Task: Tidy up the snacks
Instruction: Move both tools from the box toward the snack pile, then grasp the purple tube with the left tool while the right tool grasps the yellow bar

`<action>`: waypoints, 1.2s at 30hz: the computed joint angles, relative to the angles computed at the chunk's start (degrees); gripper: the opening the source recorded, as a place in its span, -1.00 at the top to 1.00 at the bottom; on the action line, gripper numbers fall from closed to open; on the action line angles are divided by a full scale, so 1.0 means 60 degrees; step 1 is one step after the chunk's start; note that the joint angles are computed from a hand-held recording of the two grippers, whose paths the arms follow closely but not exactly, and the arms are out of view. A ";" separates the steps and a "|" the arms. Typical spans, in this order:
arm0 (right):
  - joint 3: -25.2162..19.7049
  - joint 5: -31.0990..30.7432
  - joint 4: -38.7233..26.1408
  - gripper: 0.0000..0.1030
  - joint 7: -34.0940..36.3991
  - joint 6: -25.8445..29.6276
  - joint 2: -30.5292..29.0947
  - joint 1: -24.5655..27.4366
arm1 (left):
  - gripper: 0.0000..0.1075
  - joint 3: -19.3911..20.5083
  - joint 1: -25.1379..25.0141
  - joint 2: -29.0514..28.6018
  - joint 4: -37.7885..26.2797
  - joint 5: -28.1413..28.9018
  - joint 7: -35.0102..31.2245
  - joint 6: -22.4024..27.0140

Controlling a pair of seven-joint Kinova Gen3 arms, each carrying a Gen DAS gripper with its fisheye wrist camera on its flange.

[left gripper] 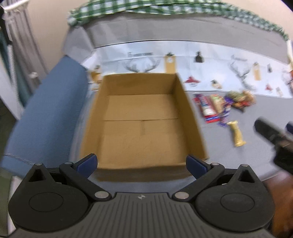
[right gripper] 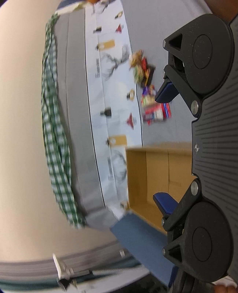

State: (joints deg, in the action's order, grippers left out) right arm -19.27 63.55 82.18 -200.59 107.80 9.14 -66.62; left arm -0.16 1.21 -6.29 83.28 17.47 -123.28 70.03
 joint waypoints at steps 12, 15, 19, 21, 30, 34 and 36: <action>-0.1210 -0.3378 0.3883 -0.99 -0.1617 -0.1987 -0.2341 0.4418 | -0.91 0.1178 0.4066 0.2640 -0.1907 -0.2470 0.3404 -0.1118; -0.1109 -0.3429 0.4799 -0.99 -0.1705 -0.3152 -0.2267 0.5465 | -0.91 0.1722 0.4730 0.3967 -0.2498 -0.3335 0.4232 -0.2088; -0.0583 -0.2536 0.5766 -0.99 -0.2057 -0.4705 -0.1628 0.5908 | -0.91 0.0716 0.5771 0.5737 -0.3322 -0.3186 0.5505 -0.2937; -0.0953 -0.1905 0.6148 -0.99 -0.2271 -0.5482 -0.1232 0.6749 | -0.91 0.0551 0.5909 0.6622 -0.4094 -0.3360 0.6190 -0.2484; 0.0066 -0.0459 0.6870 -0.99 -0.1653 -0.7609 -0.0757 0.6827 | -0.80 0.0554 0.5480 0.7699 -0.4949 -0.3090 0.5440 -0.2011; 0.1173 -0.0569 0.6790 -0.99 -0.1558 -0.7837 -0.0566 0.6038 | -0.80 -0.0026 0.5589 0.7918 -0.5237 -0.3517 0.5642 -0.1987; 0.1401 -0.0562 0.6781 -0.99 -0.1606 -0.7725 -0.0417 0.5839 | -0.83 -0.0209 0.5668 0.8147 -0.5602 -0.3803 0.6076 -0.1825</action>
State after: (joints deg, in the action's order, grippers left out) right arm -10.86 60.18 122.86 -210.23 61.45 6.64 -31.59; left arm -1.41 35.22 42.59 49.67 -5.34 -86.82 59.08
